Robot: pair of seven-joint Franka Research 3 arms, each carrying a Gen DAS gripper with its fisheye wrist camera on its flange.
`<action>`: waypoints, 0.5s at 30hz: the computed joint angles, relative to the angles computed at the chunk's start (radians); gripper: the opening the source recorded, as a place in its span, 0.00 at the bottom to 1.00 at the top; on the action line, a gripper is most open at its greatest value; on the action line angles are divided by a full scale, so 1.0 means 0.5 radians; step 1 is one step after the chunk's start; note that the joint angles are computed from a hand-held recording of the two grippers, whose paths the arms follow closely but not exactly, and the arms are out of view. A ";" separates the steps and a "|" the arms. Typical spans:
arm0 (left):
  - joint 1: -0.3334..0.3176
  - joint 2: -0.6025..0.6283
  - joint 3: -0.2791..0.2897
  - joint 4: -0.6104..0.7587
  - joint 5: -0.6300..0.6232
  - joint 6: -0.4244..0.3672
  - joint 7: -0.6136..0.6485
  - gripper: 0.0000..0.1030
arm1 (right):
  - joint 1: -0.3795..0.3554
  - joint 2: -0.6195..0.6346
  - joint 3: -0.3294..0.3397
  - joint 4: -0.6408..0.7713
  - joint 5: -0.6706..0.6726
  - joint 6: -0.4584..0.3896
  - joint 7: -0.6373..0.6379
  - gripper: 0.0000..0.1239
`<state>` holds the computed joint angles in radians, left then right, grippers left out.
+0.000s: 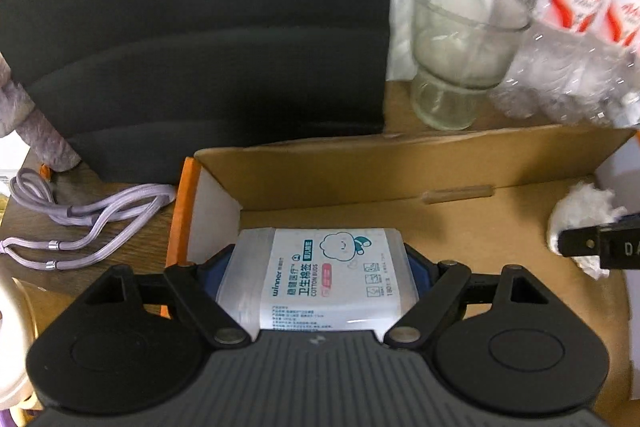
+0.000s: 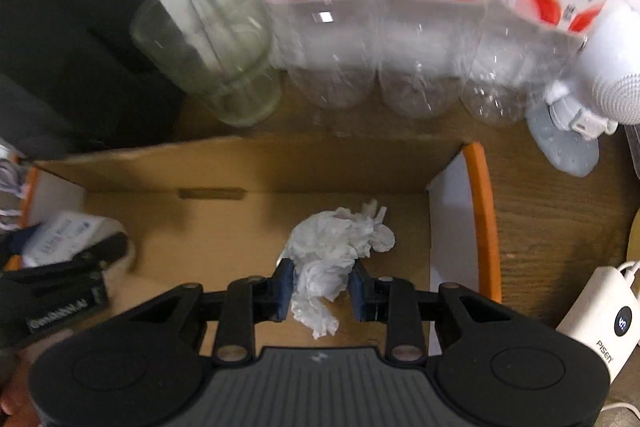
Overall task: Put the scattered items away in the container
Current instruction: 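Carry the cotton-pad box with the left tool while the right tool carries the tissue into the cardboard box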
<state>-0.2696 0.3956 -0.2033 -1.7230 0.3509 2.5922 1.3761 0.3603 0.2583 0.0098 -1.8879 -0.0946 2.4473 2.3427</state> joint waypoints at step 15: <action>0.030 -0.021 -0.001 -0.046 0.023 0.099 0.111 0.83 | 0.045 -0.148 0.044 -0.156 -0.053 -0.088 0.333 0.26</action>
